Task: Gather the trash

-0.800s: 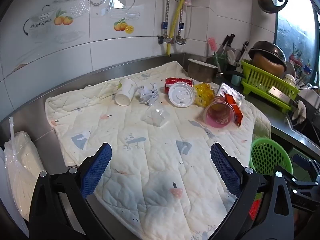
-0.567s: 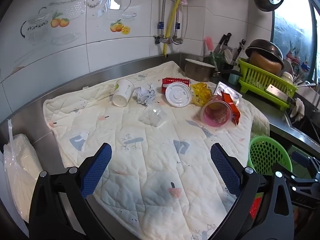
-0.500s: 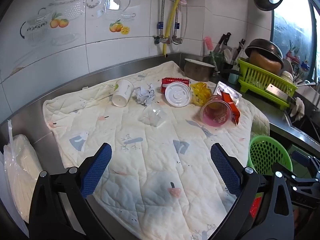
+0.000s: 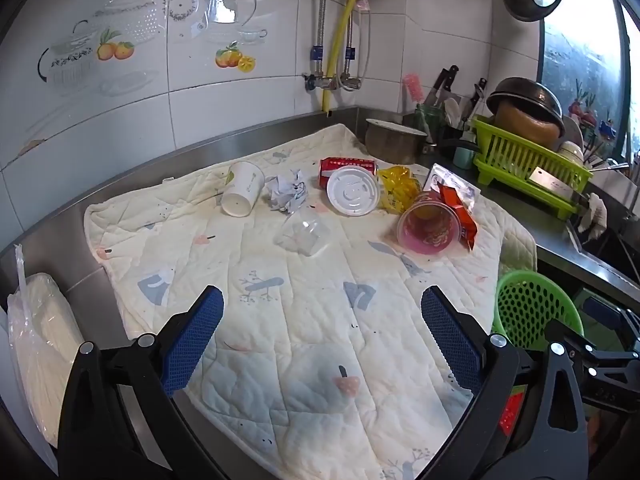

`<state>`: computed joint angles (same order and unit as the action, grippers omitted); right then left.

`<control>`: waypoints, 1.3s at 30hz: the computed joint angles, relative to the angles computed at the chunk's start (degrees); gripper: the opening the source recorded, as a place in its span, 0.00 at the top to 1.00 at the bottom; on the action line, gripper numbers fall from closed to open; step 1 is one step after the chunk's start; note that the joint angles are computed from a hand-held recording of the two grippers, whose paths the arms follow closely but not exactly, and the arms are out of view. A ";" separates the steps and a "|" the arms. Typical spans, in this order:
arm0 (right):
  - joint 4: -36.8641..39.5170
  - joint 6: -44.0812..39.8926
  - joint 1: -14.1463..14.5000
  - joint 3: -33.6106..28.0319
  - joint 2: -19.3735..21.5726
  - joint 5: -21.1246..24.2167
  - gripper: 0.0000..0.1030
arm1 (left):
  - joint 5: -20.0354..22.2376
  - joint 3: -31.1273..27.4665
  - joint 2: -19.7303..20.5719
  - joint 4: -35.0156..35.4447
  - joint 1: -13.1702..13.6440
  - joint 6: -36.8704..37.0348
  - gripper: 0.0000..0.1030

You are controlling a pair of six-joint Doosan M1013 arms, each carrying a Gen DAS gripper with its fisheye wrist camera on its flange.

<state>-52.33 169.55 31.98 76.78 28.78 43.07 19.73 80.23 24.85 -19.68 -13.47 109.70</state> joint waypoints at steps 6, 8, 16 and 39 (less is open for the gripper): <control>-1.05 0.56 0.11 0.07 -0.27 -0.15 0.07 | -2.01 0.60 -0.52 2.86 -0.47 -3.02 0.05; -2.09 1.41 0.27 0.22 -0.39 0.14 0.07 | -2.34 0.70 -0.64 2.23 -0.41 -2.51 0.05; -5.04 3.50 0.76 0.16 -0.63 1.86 0.07 | -4.31 1.42 -1.12 1.29 -0.73 -0.84 0.05; -7.75 5.62 1.21 0.31 -0.88 3.47 0.07 | -8.23 2.93 -1.78 1.12 -0.95 -0.39 0.05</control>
